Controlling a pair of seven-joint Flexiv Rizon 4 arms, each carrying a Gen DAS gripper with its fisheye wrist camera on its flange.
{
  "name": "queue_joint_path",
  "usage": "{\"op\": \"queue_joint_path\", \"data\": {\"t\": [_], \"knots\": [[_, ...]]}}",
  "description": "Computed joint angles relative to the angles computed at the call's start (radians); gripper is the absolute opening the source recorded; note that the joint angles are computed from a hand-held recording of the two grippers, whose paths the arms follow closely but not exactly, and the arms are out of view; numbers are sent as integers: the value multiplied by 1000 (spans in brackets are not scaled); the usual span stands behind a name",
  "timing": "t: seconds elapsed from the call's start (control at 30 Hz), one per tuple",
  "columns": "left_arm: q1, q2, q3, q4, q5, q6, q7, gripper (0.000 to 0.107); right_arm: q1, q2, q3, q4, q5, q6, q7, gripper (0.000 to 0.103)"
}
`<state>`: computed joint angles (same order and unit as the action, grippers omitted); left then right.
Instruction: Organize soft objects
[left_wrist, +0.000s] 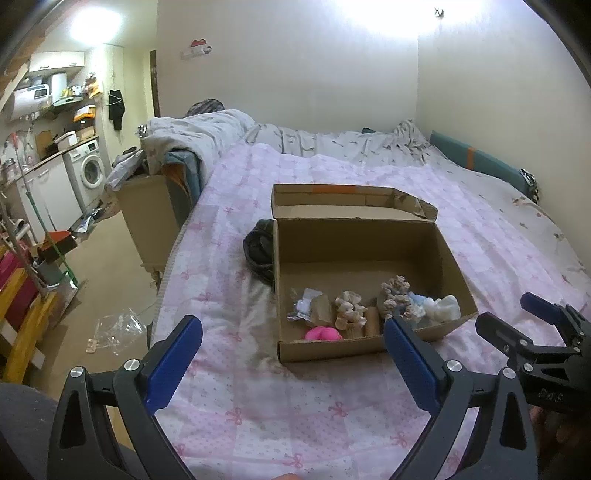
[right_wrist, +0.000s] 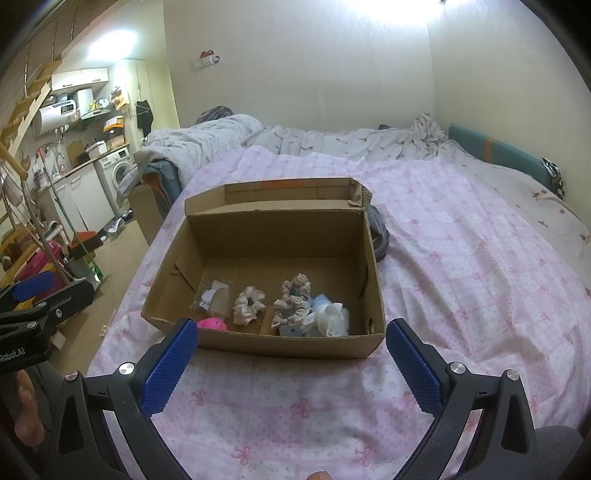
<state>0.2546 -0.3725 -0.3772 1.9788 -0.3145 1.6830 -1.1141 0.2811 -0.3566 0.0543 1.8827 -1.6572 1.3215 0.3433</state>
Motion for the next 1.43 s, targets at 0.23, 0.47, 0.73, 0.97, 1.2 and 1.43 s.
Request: {"op": "queue_joint_path", "data": {"t": [0.23,0.47,0.73,0.97,1.2,1.43], "knots": [[18,0,-24,9,10,10,8,98,0,-1,0,0,2,0,0,103],[19,2,-24,12,16,11,-2,98,-1,-1,-1,-1,-1,1,2,103],[18,2,-21,12,22,10,-9,99,0,-1,-1,-1,1,1,0,103],[10,2,-11,10,22,5,-12,98,-1,-1,0,-1,-1,2,2,103],[-27,-4,34,0,25,2,-16,98,-2,0,0,-1,0,2,4,103],[-26,-6,34,1,15,-11,-12,99,-4,2,0,-2,1,4,10,103]]}}
